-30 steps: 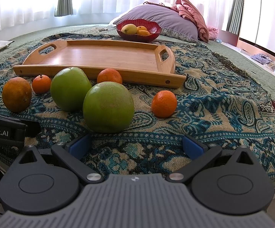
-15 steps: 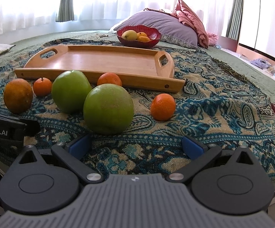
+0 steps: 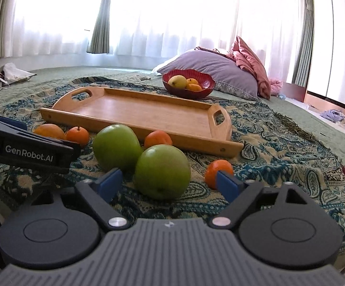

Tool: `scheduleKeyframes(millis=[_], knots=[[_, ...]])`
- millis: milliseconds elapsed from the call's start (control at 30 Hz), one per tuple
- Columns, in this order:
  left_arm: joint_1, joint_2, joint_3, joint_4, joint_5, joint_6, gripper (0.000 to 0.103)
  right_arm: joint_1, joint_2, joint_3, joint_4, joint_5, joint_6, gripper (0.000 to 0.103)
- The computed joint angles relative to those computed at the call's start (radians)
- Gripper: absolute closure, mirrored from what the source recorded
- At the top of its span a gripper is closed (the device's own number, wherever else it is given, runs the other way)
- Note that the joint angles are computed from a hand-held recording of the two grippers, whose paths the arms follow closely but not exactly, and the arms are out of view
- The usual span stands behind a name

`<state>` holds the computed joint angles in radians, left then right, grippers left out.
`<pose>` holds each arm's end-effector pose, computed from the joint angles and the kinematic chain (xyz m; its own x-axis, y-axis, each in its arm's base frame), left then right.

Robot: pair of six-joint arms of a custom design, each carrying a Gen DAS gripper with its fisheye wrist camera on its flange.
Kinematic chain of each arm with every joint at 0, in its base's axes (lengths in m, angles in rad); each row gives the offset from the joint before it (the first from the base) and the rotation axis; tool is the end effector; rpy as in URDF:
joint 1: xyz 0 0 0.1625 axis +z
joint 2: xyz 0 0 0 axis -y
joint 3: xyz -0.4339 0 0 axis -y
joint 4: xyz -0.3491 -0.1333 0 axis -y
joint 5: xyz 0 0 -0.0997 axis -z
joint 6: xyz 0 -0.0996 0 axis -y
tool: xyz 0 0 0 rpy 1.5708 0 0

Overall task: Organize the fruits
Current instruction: 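Close the left gripper on the large orange while the right gripper grasps a large green apple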

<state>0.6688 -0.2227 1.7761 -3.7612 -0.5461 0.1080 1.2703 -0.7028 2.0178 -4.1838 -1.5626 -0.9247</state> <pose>-0.2884 -0.5063 -0.0730 -0.6486 0.1455 -0.7471 0.7047 0.4856 -0.5173 -0.0324 -0.5576 0.1744 -0.6402 -0.0318 0.7676 -0.7165 0.3852 -0.5816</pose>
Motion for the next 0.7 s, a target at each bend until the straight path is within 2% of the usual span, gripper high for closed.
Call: scheduleKeyframes(millis=[67, 167, 233, 333, 433, 700], knots=[[0.005, 0.008, -0.009, -0.027, -0.012, 0.035, 0.015, 0.0, 0.001, -0.012, 0.012, -0.004, 0.018, 0.016], [0.016, 0.005, -0.017, 0.001, -0.023, 0.016, 0.024, -0.005, -0.001, -0.02, 0.021, 0.003, 0.042, 0.02], [0.025, -0.001, -0.015, 0.022, -0.03, -0.014, 0.036, -0.01, -0.005, -0.022, 0.034, 0.015, 0.05, 0.022], [0.035, -0.006, -0.009, 0.036, -0.04, -0.046, 0.047, -0.011, -0.003, -0.026, 0.041, 0.022, 0.042, 0.023], [0.043, -0.01, -0.005, 0.049, -0.048, -0.056, 0.052, -0.009, 0.002, -0.033, 0.048, 0.021, 0.034, 0.026], [0.053, -0.007, -0.013, 0.063, -0.051, -0.064, 0.053, -0.003, 0.011, -0.056, 0.081, 0.004, 0.053, 0.03]])
